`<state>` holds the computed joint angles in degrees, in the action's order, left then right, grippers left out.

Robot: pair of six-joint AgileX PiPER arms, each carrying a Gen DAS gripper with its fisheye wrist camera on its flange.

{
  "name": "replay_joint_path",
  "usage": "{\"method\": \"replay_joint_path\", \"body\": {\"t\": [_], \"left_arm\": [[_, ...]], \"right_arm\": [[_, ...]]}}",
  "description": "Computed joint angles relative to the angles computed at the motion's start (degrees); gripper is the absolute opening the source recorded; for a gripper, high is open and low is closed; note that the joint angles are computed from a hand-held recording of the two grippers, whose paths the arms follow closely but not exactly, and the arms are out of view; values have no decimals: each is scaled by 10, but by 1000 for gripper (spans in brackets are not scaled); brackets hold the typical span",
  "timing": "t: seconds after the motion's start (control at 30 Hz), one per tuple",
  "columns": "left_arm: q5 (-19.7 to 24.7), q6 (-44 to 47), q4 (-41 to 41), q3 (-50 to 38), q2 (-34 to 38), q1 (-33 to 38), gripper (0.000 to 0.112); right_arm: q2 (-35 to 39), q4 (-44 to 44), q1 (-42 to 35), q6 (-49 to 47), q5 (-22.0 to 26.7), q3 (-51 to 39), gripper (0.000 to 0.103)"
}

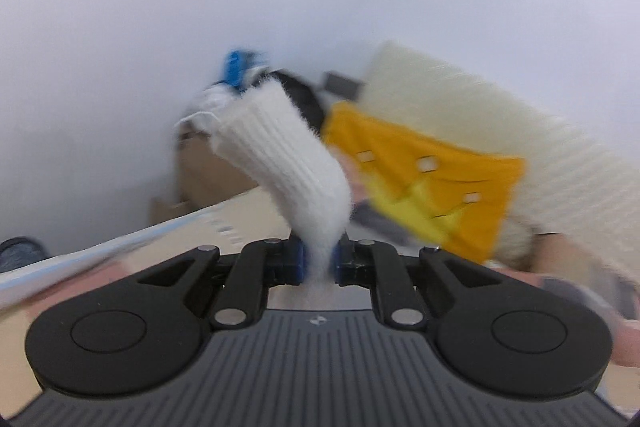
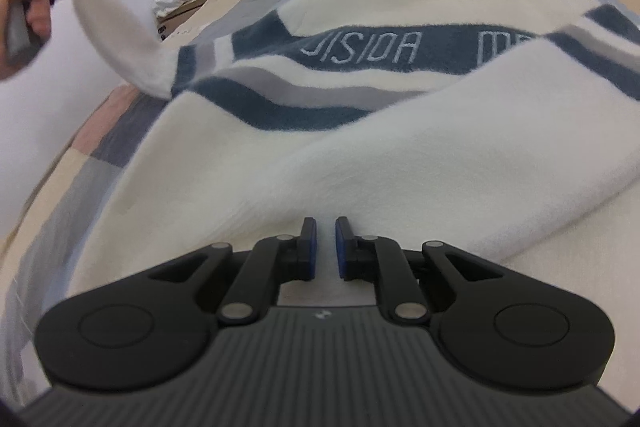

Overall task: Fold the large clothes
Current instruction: 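Grasp the other sleeve cuff with the left tool and lift it up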

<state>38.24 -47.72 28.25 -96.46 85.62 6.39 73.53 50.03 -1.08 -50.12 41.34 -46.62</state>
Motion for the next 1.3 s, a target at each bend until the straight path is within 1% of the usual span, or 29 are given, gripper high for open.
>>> {"method": "replay_joint_path", "body": {"t": [0.13, 0.2, 0.33, 0.37, 0.47, 0.57, 0.6, 0.63, 0.67, 0.7, 0.73, 0.77, 0.9, 0.93, 1.0, 1.1, 1.2, 1.27, 1.3], "left_arm": [[66, -61, 56, -96, 21, -108, 15], [102, -70, 70, -146, 36, -155, 15], [181, -69, 106, -263, 88, -255, 15], [199, -69, 117, -293, 102, -280, 15], [240, -24, 130, -395, 161, -350, 15], [252, -11, 156, -413, 183, -421, 15], [263, 0, 156, -434, 201, -437, 15], [276, 4, 160, -448, 216, -458, 15], [279, -9, 175, -441, 221, -479, 15], [276, -19, 200, -430, 229, -501, 15], [262, -30, 215, -412, 232, -514, 15], [239, -49, 217, -381, 229, -524, 15], [186, -133, 245, -261, 219, -567, 15], [168, -149, 240, -229, 219, -572, 15], [127, -195, 235, -150, 206, -572, 15], [93, -284, 258, -70, 208, -585, 15], [36, -321, 240, -11, 215, -572, 15], [-9, -318, 205, 15, 230, -550, 15], [-21, -318, 197, 23, 237, -547, 16]], "right_arm": [[-18, 29, -43, -38, 12, 12, 15], [-13, 40, -68, -55, 30, 12, 13], [-7, 59, -109, -63, 63, 3, 13], [-5, 66, -123, -67, 69, 0, 15], [9, 99, -181, -85, 103, -9, 16], [20, 101, -209, -83, 87, -22, 16], [24, 102, -217, -78, 83, -26, 16], [23, 97, -221, -67, 70, -29, 16], [17, 93, -224, -61, 54, -29, 16], [11, 88, -227, -55, 39, -29, 16], [6, 87, -232, -52, 31, -29, 16], [5, 92, -241, -54, 33, -32, 16], [24, 99, -287, -46, 67, -56, 16], [25, 99, -296, -46, 71, -57, 16], [31, 95, -307, -38, 71, -62, 16], [50, 85, -312, -4, 39, -73, 16], [80, 86, -332, 25, 37, -95, 16], [91, 88, -344, 36, 35, -106, 16], [96, 91, -349, 39, 31, -111, 16]]}}
